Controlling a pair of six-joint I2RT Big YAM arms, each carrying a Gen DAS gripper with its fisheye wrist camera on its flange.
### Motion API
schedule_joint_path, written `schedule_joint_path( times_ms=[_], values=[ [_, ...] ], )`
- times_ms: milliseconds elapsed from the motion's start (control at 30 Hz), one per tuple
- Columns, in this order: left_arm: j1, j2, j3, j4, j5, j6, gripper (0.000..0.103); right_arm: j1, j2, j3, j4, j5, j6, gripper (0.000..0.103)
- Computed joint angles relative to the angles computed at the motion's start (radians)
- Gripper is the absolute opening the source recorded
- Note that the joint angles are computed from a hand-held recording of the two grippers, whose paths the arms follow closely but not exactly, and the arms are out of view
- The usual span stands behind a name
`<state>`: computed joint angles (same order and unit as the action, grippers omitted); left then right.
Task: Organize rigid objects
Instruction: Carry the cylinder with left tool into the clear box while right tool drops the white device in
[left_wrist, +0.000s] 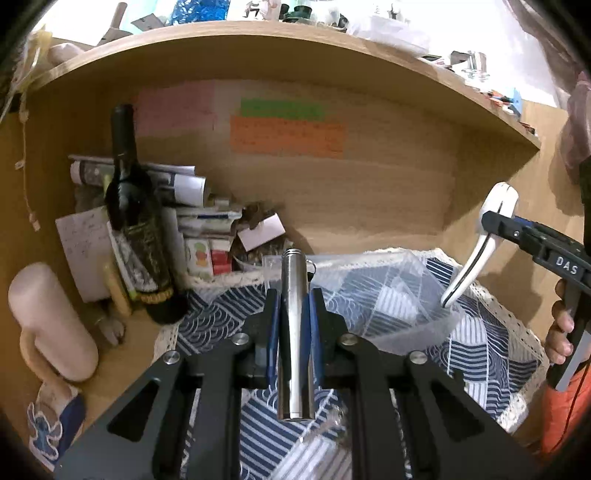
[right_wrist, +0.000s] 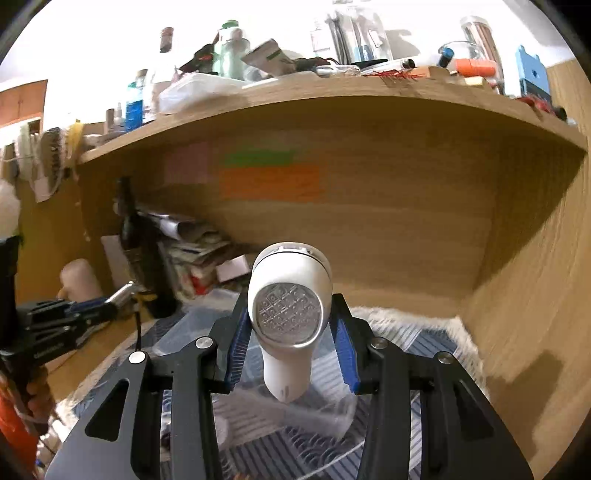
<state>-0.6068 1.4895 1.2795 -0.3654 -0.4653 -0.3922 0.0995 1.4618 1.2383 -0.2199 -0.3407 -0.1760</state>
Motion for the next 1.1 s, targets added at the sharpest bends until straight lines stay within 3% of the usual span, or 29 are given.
schedule_joint_path(
  times_ms=[200, 567, 767, 1100],
  values=[
    [0.040, 0.078, 0.086, -0.029, 0.055, 0.003, 0.015, 0.017, 0.116, 0.120, -0.121, 0.065, -0.087, 0.038],
    [0.099, 0.298, 0.278, -0.171, 0.207, -0.015, 0.015, 0.081, 0.295, 0.308, -0.305, 0.127, -0.226, 0.038],
    [0.103, 0.369, 0.345, -0.229, 0.214, 0.005, 0.015, 0.124, 0.375, 0.415, -0.393, 0.152, -0.281, 0.038],
    [0.102, 0.363, 0.335, -0.215, 0.202, 0.027, 0.015, 0.148, 0.482, 0.520, -0.550, 0.202, -0.314, 0.038]
  ],
)
